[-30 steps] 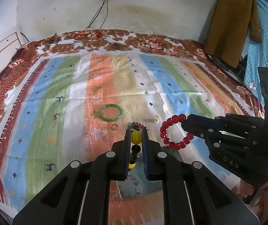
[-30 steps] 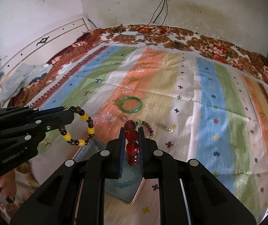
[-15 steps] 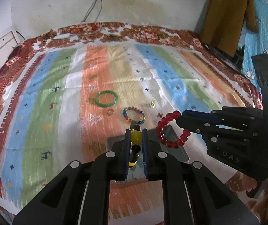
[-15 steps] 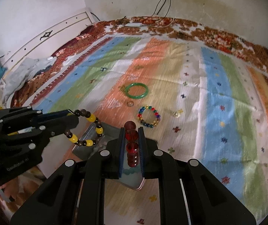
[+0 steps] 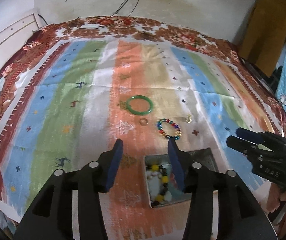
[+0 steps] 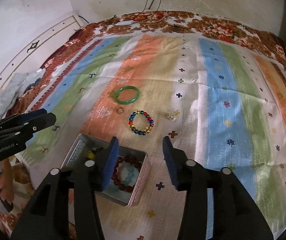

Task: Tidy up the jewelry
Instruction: 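Carry both bracelets to the silver tin and open both tools to release, then move both open tools toward the green bangle and multicolour bracelet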

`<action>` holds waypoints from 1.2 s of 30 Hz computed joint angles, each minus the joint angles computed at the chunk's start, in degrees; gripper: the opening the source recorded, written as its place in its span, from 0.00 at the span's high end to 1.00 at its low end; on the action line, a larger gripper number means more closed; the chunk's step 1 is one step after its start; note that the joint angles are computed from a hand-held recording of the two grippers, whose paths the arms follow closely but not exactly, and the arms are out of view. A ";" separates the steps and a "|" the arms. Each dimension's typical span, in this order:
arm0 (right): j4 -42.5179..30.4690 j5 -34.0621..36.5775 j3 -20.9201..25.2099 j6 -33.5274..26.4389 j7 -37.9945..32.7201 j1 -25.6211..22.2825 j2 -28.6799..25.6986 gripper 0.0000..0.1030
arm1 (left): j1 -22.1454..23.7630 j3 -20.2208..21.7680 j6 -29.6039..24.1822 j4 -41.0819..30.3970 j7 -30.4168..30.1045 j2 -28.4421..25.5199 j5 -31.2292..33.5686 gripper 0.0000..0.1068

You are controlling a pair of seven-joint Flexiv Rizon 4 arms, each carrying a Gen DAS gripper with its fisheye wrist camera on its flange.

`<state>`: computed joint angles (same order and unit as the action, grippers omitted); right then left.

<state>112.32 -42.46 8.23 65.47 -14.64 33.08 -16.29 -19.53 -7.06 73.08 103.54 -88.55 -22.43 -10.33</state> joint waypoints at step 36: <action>-15.90 16.40 -0.76 -8.34 -16.02 -0.69 -12.86 0.44 | -1.29 4.22 -19.32 -28.25 -7.82 -17.54 6.11 0.39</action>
